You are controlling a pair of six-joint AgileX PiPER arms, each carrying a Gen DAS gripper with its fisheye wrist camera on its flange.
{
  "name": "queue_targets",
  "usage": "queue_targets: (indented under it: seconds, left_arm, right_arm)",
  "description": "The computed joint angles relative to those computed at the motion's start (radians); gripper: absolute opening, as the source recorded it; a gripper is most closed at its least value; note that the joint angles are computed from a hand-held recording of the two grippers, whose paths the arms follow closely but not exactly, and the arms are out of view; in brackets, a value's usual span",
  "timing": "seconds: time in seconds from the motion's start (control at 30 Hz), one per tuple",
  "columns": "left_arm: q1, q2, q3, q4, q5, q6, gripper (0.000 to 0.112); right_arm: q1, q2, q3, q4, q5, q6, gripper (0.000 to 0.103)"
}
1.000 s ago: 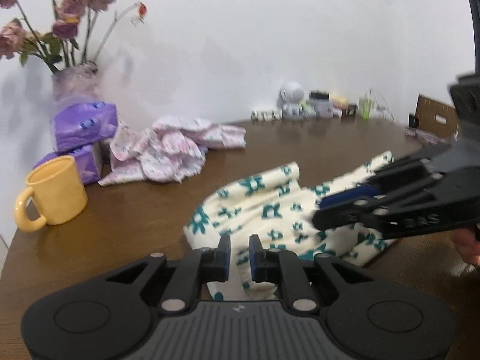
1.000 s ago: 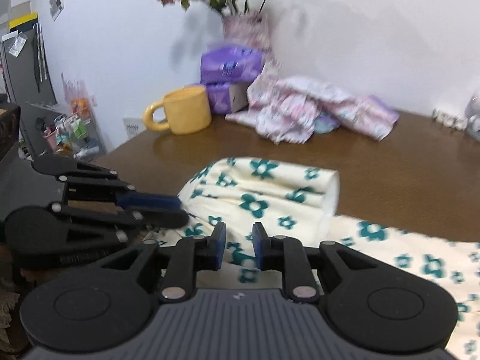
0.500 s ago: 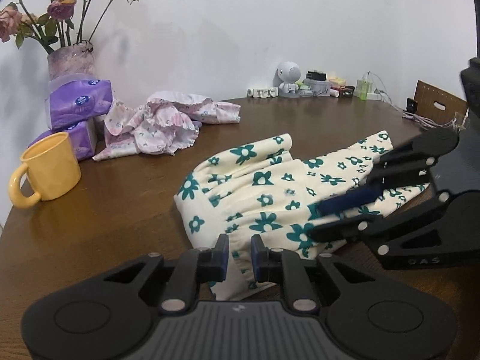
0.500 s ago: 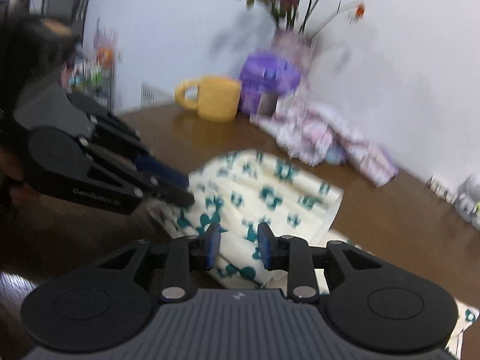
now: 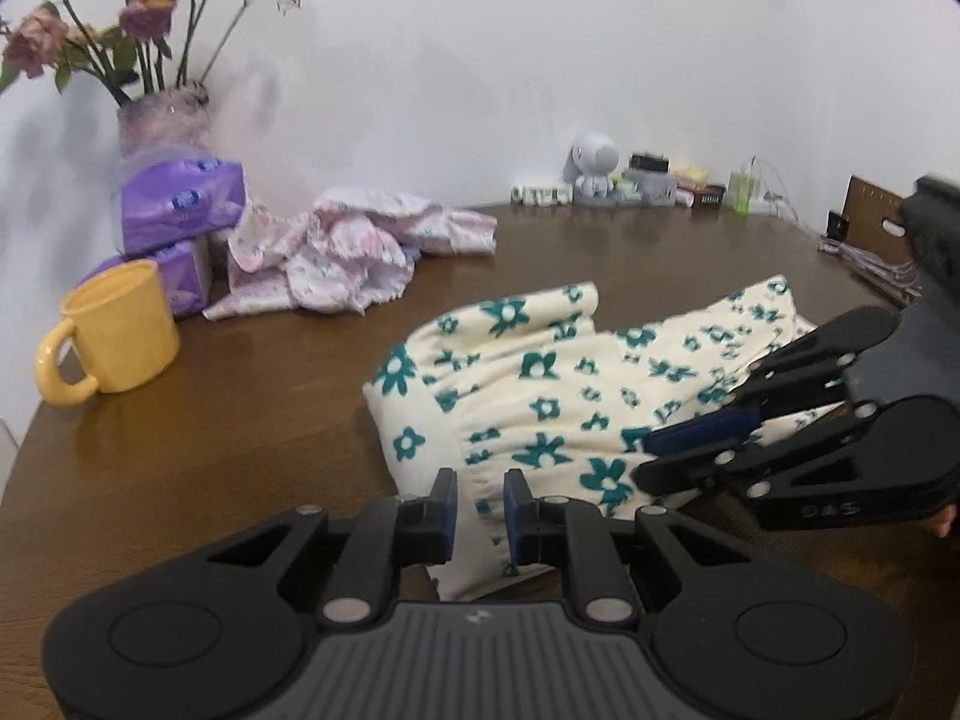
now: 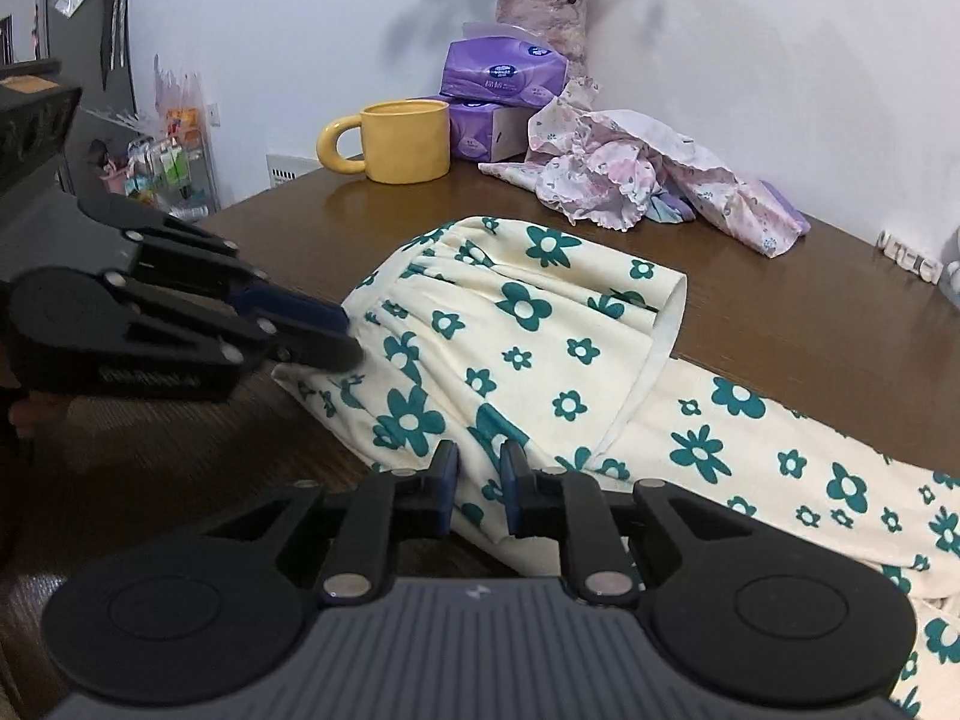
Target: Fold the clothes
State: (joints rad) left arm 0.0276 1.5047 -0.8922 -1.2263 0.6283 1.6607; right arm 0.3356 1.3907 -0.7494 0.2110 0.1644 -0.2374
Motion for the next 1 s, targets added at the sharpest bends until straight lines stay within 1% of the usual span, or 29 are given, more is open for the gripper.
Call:
queue_targets:
  seconds: [0.03,0.1,0.13,0.2,0.27,0.33,0.4,0.43,0.5,0.57,0.6,0.67,0.73,0.77,0.8,0.83,0.87,0.93,0.97,1.0]
  left_arm:
    - [0.001,-0.014,0.006,0.018,0.008,-0.014,0.015]
    - [-0.016,-0.025,0.012,0.059,0.0,-0.049,0.015]
    - [-0.035,-0.025,0.017,0.078,-0.023,-0.068,0.016]
    - [-0.085,-0.019,0.034,0.098,-0.103,-0.099,0.015]
    - [-0.123,-0.007,0.051,0.062,-0.173,-0.084,0.015]
    - [-0.148,-0.007,0.058,0.053,-0.216,-0.102,0.015]
    - [-0.165,-0.016,0.064,0.075,-0.243,-0.134,0.015]
    - [-0.165,-0.022,0.058,0.105,-0.238,-0.178,0.015]
    - [-0.14,-0.033,0.034,0.142,-0.184,-0.245,0.015]
    - [-0.106,-0.038,-0.006,0.121,-0.119,-0.243,0.016]
    - [-0.101,-0.035,-0.031,0.125,-0.109,-0.248,0.017]
    - [-0.108,-0.012,-0.093,0.16,-0.118,-0.265,0.019]
    - [-0.123,0.034,-0.168,0.237,-0.134,-0.317,0.019]
    - [-0.127,0.06,-0.208,0.274,-0.131,-0.343,0.019]
    - [-0.123,0.089,-0.25,0.304,-0.109,-0.368,0.02]
    - [-0.116,0.125,-0.298,0.333,-0.08,-0.396,0.02]
    - [-0.108,0.162,-0.345,0.349,-0.05,-0.415,0.019]
    - [-0.087,0.22,-0.412,0.348,-0.002,-0.431,0.019]
    - [-0.077,0.249,-0.444,0.345,0.022,-0.44,0.019]
    - [-0.066,0.275,-0.474,0.34,0.043,-0.447,0.015]
  right_arm:
    - [-0.002,0.0,0.001,0.022,-0.001,-0.023,0.015]
    - [0.0,-0.001,0.001,0.01,0.0,-0.014,0.015]
    - [0.0,-0.002,0.001,0.012,0.002,-0.019,0.015]
    - [-0.007,-0.005,0.004,0.073,0.006,-0.086,0.015]
    - [-0.02,-0.009,0.01,0.182,0.01,-0.203,0.015]
    - [-0.038,-0.009,0.014,0.322,0.018,-0.353,0.015]
    - [-0.061,-0.007,0.014,0.465,0.034,-0.511,0.015]
    - [-0.073,-0.006,0.013,0.523,0.047,-0.578,0.015]
    - [-0.098,-0.004,0.009,0.613,0.077,-0.686,0.015]
    - [-0.134,-0.006,0.0,0.694,0.13,-0.764,0.015]
    - [-0.157,-0.011,-0.004,0.746,0.159,-0.806,0.015]
    - [-0.209,-0.026,-0.012,0.867,0.214,-0.902,0.016]
    - [-0.227,-0.039,-0.029,0.914,0.209,-0.936,0.017]
    - [-0.224,-0.034,-0.046,0.906,0.19,-0.931,0.017]
    - [-0.217,-0.02,-0.074,0.867,0.167,-0.902,0.018]
    - [-0.21,-0.005,-0.101,0.823,0.144,-0.87,0.021]
    - [-0.203,0.01,-0.129,0.772,0.123,-0.831,0.031]
    - [-0.184,0.056,-0.2,0.597,0.096,-0.687,0.042]
    - [-0.175,0.081,-0.235,0.525,0.096,-0.636,0.042]
    - [-0.167,0.109,-0.273,0.454,0.099,-0.581,0.042]
